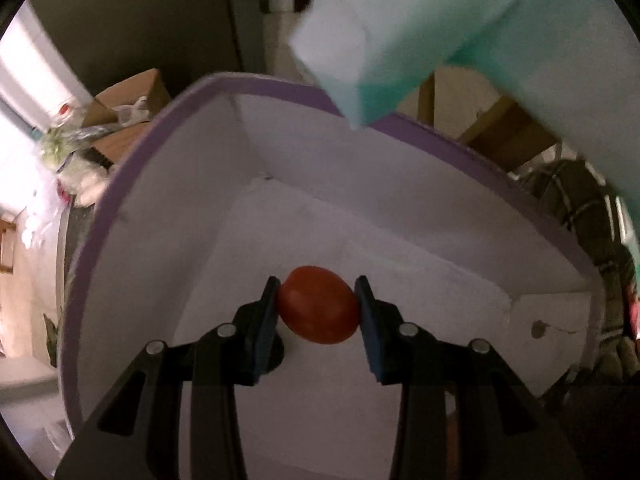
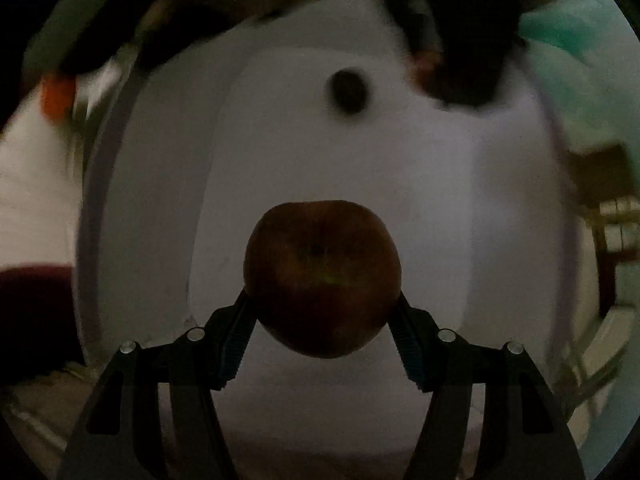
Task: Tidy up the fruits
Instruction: 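Carry the apple and tomato over the white bin and open both tools, then grasp an orange with the right tool while the left tool grasps another red tomato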
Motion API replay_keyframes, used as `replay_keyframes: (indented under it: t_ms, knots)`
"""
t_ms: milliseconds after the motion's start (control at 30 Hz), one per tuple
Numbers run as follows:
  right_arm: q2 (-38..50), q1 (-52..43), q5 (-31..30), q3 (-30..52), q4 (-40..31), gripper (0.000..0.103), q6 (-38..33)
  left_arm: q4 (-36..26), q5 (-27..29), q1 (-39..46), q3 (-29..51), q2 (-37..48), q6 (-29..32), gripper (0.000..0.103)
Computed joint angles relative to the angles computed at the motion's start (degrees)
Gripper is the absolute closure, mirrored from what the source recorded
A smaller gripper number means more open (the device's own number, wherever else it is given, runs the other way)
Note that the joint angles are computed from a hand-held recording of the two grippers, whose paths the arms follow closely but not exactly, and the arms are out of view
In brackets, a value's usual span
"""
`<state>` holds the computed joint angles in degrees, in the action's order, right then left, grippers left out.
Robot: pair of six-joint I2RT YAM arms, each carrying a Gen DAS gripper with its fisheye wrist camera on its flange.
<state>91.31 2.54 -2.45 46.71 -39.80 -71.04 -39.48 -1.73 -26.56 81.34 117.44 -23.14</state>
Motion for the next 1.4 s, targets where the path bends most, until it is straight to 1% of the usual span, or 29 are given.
replay_keyframes:
  t_ms: [67, 133, 233, 333, 400, 467, 500, 533, 600, 633, 667, 700, 767, 833, 900, 933, 1000, 1033, 1067, 1100, 1133, 1167, 1200, 1233, 1267, 1300, 1333, 1367, 1400]
  knots:
    - [-0.75, 2.09, 1.89, -2.43, 1.41, 0.040, -0.50, -0.37, -0.13, 0.19, 1.23, 2.49, 0.73, 0.065]
    - [0.06, 2.97, 2.14, -2.00, 0.90, 0.041, 0.76, -1.07, 0.23, 0.33, 2.42, 4.42, 0.95, 0.065]
    - [1.11, 3.59, 1.35, -0.11, -0.76, 0.045, 2.12, -1.51, -0.53, 0.13, 2.67, 5.76, 2.12, 0.064]
    - [1.85, 3.78, -0.34, 1.78, -3.05, 0.045, 3.56, -1.24, -0.88, 0.15, 2.19, 6.10, 2.70, 0.064]
    - [0.66, 4.69, -0.91, 1.30, -3.31, 0.045, 4.44, -1.12, -1.29, 0.27, 1.83, 6.06, 2.73, 0.064]
    - [0.22, 4.30, -1.04, 1.34, -3.24, 0.043, 4.83, -1.08, -1.70, 0.42, 1.42, 5.94, 2.80, 0.064]
    - [0.22, 4.11, -1.11, 1.58, -3.45, 0.042, 5.02, -1.13, -1.92, 0.29, 1.30, 5.86, 2.66, 0.061]
    - [0.02, 3.75, -1.34, 1.76, -3.51, 0.039, 5.03, -0.69, -2.37, 0.26, 0.62, 5.37, 2.65, 0.049]
    - [-0.76, 2.65, -2.41, 2.37, -4.15, 0.033, 4.91, -0.11, -4.15, -0.87, 1.05, 5.54, 1.31, 0.036]
    - [-1.09, 1.74, -3.31, 3.15, -5.38, 0.033, 4.51, 0.30, -5.06, -1.04, 0.43, 4.88, 0.99, 0.030]
    - [-1.29, 0.77, -4.20, 4.01, -6.59, 0.032, 3.98, 0.53, -5.90, -1.20, -0.34, 3.84, 0.55, 0.028]
    - [-2.07, -0.88, -5.89, 5.27, -8.69, 0.030, 2.99, 0.41, -6.36, -1.24, -0.66, 3.23, 0.25, 0.025]
    - [-3.69, -4.21, -8.87, 7.54, -11.79, 0.028, 0.54, -0.76, -8.62, -2.12, -1.59, 0.97, -1.50, 0.024]
    - [-4.30, -9.18, -13.64, 12.68, -16.94, 0.025, -3.19, -2.46, -11.36, -3.46, -2.22, -1.48, -3.67, 0.024]
    - [-5.56, -14.01, -19.39, 17.88, -21.00, 0.022, -5.97, -4.68, -16.20, -5.67, -3.65, -5.57, -8.35, 0.024]
    - [-6.44, -15.06, -21.66, 19.77, -22.50, 0.020, -5.72, -5.92, -18.27, -6.44, -3.79, -7.35, -10.71, 0.024]
    - [-6.42, -21.70, -28.08, 26.68, -28.19, 0.020, -8.28, -8.97, -23.48, -8.05, -3.69, -12.17, -17.03, 0.024]
    - [-5.66, -24.84, -31.37, 30.21, -30.27, 0.019, -9.17, -11.37, -27.25, -9.50, -2.55, -14.85, -21.02, 0.023]
    - [-4.19, -30.27, -34.96, 34.53, -34.96, 0.018, -13.09, -13.31, -29.12, -10.13, 0.79, -14.92, -22.35, 0.022]
    - [-0.02, -35.56, -39.96, 41.73, -37.29, 0.016, -13.84, -15.76, -31.25, -11.11, 5.11, -15.56, -22.98, 0.018]
    - [3.21, -39.82, -42.79, 47.11, -41.44, 0.016, -16.09, -17.23, -34.24, -12.94, 9.60, -16.10, -22.98, 0.010]
    - [6.28, -42.67, -45.34, 52.20, -43.57, 0.016, -15.66, -19.32, -36.24, -14.02, 16.50, -13.91, -22.18, 0.005]
    - [8.97, -45.61, -47.91, 56.97, -44.50, 0.016, -13.45, -20.35, -38.63, -16.04, 21.14, -13.00, -21.75, 0.001]
    - [10.93, -48.12, -49.63, 60.00, -44.27, 0.016, -11.08, -19.69, -40.75, -18.14, 27.46, -10.99, -19.56, 0.001]
    - [13.54, -50.35, -50.78, 63.36, -44.09, 0.016, -8.82, -19.05, -41.16, -19.48, 32.10, -8.95, -17.99, 0.001]
    - [16.74, -51.17, -50.88, 67.03, -40.97, 0.016, -2.26, -17.59, -40.25, -20.48, 37.80, -5.93, -15.48, 0.001]
    - [20.22, -51.88, -50.40, 71.93, -39.81, 0.016, 2.65, -15.43, -37.19, -21.25, 45.00, -1.61, -12.25, 0.001]
    - [22.32, -52.37, -49.37, 73.96, -37.48, 0.016, 7.52, -16.13, -35.18, -22.08, 52.20, 3.06, -11.43, 0.001]
    - [26.33, -53.59, -48.24, 78.28, -36.32, 0.016, 12.51, -15.87, -32.91, -22.49, 59.40, 8.01, -10.01, 0.001]
